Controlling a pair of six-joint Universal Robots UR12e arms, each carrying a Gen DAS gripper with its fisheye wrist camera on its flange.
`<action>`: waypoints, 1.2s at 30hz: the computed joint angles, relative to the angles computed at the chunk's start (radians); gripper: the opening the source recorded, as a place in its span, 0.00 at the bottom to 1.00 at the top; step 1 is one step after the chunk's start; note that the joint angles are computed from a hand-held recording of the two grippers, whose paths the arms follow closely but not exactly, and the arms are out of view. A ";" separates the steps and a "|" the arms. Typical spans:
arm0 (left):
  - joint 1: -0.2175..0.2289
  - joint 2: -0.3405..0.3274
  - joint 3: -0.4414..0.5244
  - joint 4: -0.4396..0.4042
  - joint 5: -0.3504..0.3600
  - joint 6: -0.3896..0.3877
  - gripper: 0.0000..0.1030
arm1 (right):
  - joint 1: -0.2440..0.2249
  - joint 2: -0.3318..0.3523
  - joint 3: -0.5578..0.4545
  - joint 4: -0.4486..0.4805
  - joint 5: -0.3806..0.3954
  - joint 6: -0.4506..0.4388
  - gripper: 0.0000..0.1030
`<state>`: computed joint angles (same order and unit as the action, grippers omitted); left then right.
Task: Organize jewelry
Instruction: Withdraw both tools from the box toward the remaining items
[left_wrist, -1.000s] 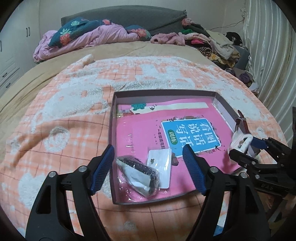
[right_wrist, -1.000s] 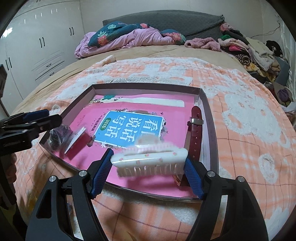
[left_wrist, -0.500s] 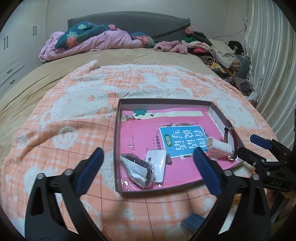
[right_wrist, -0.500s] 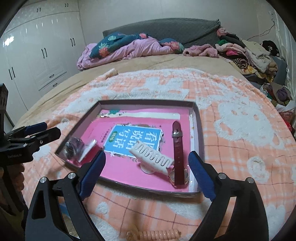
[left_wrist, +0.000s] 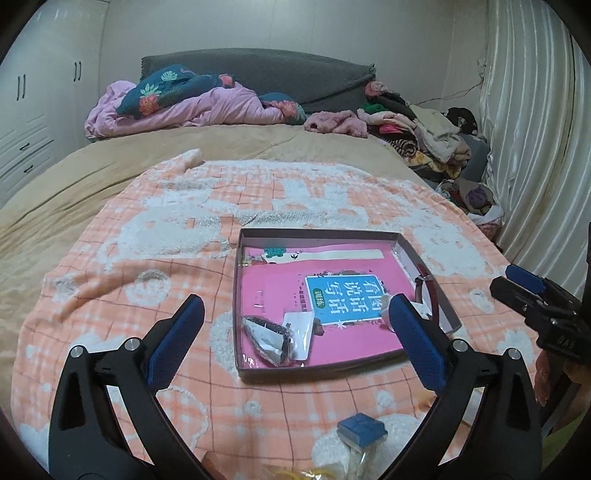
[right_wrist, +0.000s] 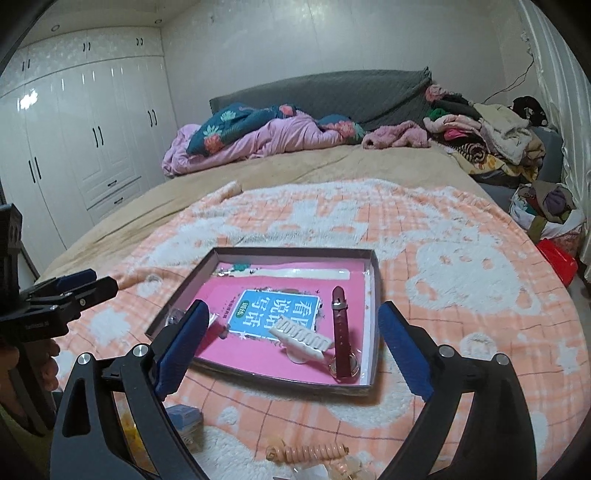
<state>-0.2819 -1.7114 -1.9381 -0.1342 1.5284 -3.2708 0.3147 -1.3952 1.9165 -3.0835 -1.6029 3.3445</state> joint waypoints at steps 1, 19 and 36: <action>0.001 0.004 -0.003 0.000 -0.004 0.000 0.91 | 0.000 -0.004 0.003 -0.003 -0.001 0.002 0.89; -0.003 0.087 -0.079 0.048 -0.007 0.011 0.91 | 0.018 -0.105 0.100 -0.038 -0.057 0.019 0.90; -0.011 0.124 -0.131 0.023 -0.006 0.054 0.91 | 0.052 -0.138 0.134 0.004 -0.089 0.008 0.90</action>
